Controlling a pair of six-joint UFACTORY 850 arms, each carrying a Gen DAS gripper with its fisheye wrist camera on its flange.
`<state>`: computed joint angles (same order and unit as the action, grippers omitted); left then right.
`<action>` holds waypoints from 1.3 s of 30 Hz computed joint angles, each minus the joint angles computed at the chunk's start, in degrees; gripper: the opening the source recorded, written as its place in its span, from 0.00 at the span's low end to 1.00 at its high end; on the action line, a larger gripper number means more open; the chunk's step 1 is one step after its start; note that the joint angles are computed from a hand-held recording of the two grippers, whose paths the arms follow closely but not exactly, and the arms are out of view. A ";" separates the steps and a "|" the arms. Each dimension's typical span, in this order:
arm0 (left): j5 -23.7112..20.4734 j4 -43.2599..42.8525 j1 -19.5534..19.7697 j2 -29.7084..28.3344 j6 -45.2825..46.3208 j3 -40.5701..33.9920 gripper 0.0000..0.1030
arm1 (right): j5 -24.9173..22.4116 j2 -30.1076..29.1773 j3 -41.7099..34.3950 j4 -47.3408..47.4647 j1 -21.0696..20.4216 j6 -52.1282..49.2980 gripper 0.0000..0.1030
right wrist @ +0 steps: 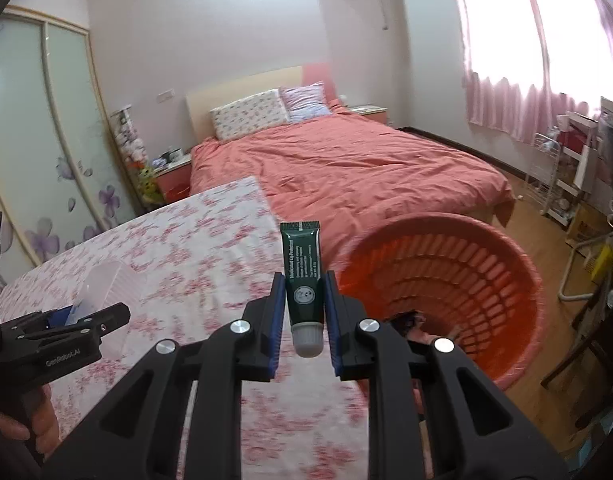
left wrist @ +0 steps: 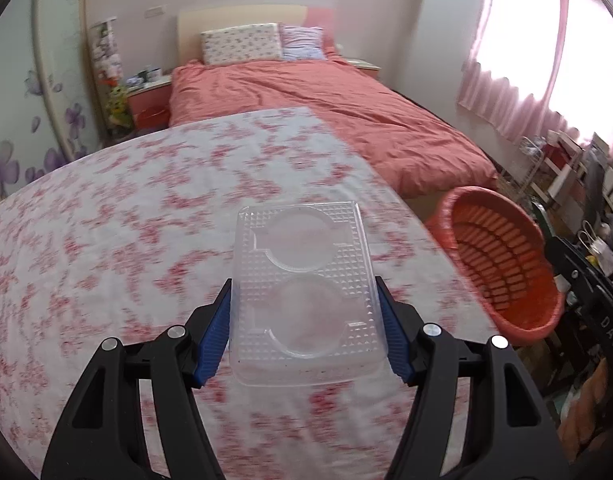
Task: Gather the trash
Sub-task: 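Carry the clear tray and green tube over the orange basket, then open both grippers over the basket, dropping tray and tube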
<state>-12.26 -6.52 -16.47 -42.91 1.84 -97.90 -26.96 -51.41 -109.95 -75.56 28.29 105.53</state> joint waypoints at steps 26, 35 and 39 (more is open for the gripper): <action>-6.86 -19.42 -9.57 -10.39 21.76 -17.30 0.63 | -1.30 10.53 18.65 -18.31 -6.40 25.92 0.19; -9.64 -15.50 -10.98 -15.04 18.05 -23.91 0.63 | 2.51 9.93 18.90 -22.16 -9.16 31.50 0.19; -11.38 -13.95 -11.29 -16.93 16.06 -26.60 0.65 | 4.98 9.10 17.92 -24.34 -10.39 34.92 0.20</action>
<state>-23.64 -20.47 -27.76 -59.84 17.91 -124.51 -21.98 -42.31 -92.02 -99.90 17.90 140.45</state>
